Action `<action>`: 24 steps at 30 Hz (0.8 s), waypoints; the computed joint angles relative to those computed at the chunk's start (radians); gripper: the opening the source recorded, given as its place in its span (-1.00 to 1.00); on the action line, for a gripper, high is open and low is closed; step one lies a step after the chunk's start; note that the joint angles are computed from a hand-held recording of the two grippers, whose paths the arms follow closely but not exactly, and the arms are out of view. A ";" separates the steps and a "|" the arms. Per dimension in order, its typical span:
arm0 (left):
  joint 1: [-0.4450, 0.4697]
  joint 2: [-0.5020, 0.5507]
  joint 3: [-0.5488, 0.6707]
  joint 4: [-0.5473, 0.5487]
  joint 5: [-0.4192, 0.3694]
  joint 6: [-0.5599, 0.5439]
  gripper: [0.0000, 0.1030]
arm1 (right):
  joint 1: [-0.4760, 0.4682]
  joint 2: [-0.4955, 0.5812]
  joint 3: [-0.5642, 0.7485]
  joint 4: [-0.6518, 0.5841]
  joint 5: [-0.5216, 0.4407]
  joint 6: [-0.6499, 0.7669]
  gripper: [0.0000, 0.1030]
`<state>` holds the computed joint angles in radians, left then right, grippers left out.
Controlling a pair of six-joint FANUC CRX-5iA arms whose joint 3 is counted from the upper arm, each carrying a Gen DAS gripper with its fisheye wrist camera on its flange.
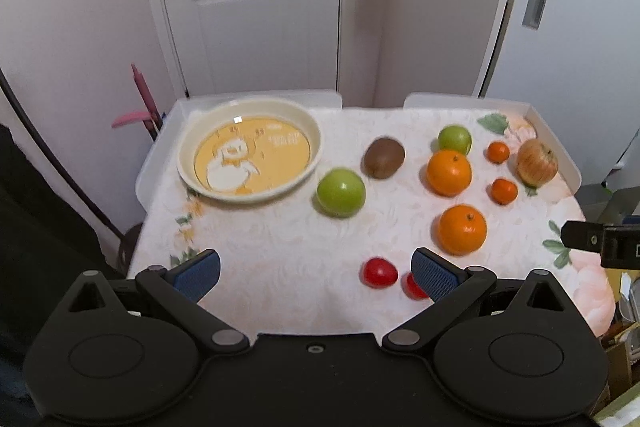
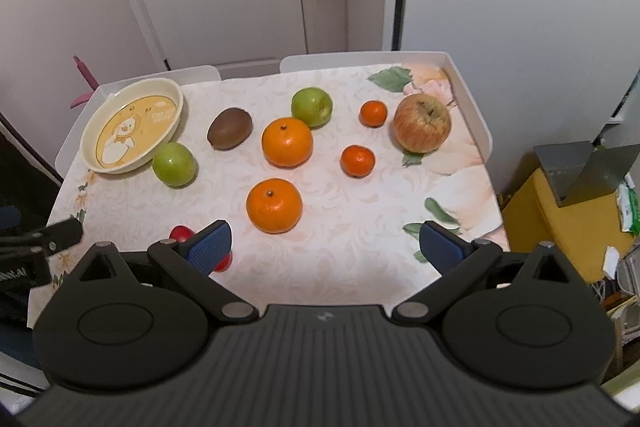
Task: Organize fruits
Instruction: 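Grasp the red cherry tomato with the left tool while the right tool grasps the large orange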
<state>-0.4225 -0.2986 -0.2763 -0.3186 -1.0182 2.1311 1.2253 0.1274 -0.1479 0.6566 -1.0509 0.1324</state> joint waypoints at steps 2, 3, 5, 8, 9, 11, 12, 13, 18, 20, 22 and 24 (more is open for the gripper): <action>-0.007 0.015 0.000 -0.014 -0.003 0.022 0.99 | -0.014 0.005 -0.006 -0.011 0.029 0.023 1.00; -0.016 0.027 0.005 -0.032 -0.005 0.044 0.99 | -0.024 0.009 -0.012 -0.015 0.051 0.041 1.00; -0.029 0.048 0.007 -0.054 -0.005 0.084 0.99 | -0.043 0.017 -0.017 -0.027 0.087 0.078 1.00; -0.053 0.087 0.016 -0.100 -0.009 0.162 0.97 | -0.071 0.028 -0.029 -0.042 0.150 0.134 1.00; -0.061 0.102 0.018 -0.113 -0.008 0.195 0.97 | -0.085 0.034 -0.033 -0.051 0.181 0.167 1.00; -0.070 0.123 0.022 -0.125 -0.012 0.241 0.94 | -0.104 0.046 -0.036 -0.064 0.220 0.219 1.00; -0.073 0.135 0.024 -0.128 -0.008 0.264 0.92 | -0.113 0.052 -0.038 -0.071 0.238 0.246 1.00; -0.074 0.146 0.026 -0.130 -0.003 0.284 0.88 | -0.123 0.057 -0.042 -0.076 0.259 0.269 1.00; -0.104 0.203 0.052 -0.170 0.000 0.385 0.85 | -0.167 0.075 -0.047 -0.143 0.348 0.376 1.00; -0.112 0.220 0.061 -0.179 0.003 0.410 0.82 | -0.177 0.080 -0.046 -0.165 0.370 0.413 1.00; -0.119 0.238 0.071 -0.188 0.005 0.431 0.81 | -0.186 0.083 -0.050 -0.179 0.397 0.444 0.98; -0.127 0.254 0.081 -0.198 0.004 0.449 0.80 | -0.194 0.086 -0.050 -0.200 0.420 0.476 0.96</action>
<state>-0.5494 -0.0442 -0.1957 -0.5167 -1.0141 2.5801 1.0314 0.2134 -0.1978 0.4564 -0.6308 0.6080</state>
